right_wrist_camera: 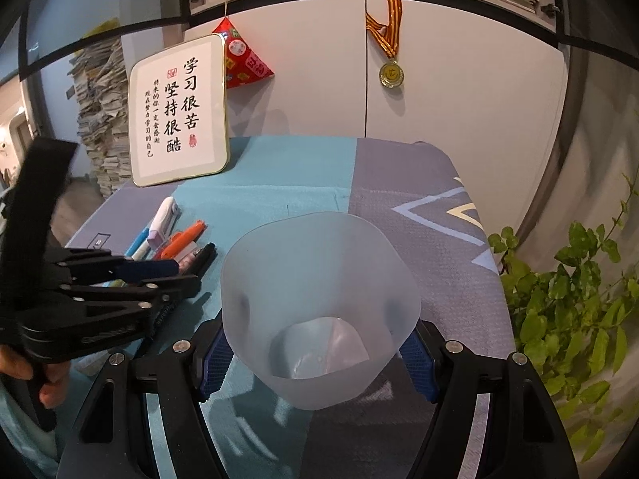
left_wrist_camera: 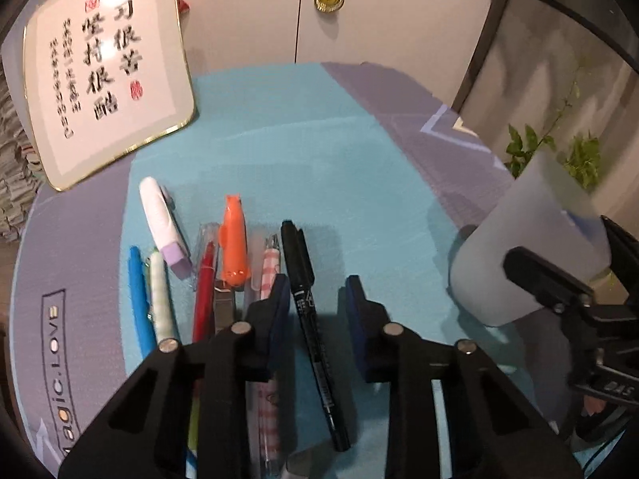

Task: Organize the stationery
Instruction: 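Grasp the frosted cup with the right tool while the left tool approaches the black marker, then close the left tool on the black marker and lift it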

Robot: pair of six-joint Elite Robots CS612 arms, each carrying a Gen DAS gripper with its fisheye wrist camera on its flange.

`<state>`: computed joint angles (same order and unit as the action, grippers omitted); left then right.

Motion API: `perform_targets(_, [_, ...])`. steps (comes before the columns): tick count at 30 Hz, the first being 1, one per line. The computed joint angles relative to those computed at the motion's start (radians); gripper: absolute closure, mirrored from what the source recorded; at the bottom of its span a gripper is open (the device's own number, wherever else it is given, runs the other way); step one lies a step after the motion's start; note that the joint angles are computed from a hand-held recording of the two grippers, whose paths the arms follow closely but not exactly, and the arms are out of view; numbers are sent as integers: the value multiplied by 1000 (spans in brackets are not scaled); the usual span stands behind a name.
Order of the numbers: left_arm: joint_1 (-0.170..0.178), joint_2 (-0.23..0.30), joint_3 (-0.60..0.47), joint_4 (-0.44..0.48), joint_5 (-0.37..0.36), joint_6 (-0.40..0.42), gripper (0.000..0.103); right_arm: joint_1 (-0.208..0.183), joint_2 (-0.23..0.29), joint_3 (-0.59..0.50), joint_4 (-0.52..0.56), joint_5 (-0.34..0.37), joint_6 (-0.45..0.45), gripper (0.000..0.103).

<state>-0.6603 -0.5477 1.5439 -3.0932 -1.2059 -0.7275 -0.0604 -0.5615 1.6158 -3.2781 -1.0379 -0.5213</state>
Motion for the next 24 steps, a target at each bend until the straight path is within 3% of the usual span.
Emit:
perform_targets(12, [7,28,-72,81,32,4,83,-2,2,1,-7,9,-2,29])
perform_targets(14, [10,31,-83,97,35,6,90,-1,1,2,-7,8,-2,29])
perform_targets(17, [12,29,-91,116,32,6,91,0,0,2,-7,3,-4,29])
perform_targets(19, [10,22,-77,79,28,8,91,0,0,3,-5,3,-8,29])
perform_targets(24, [-21,-22,-11,-51,105,49,91,-1,-6,6,9,6,-5,29])
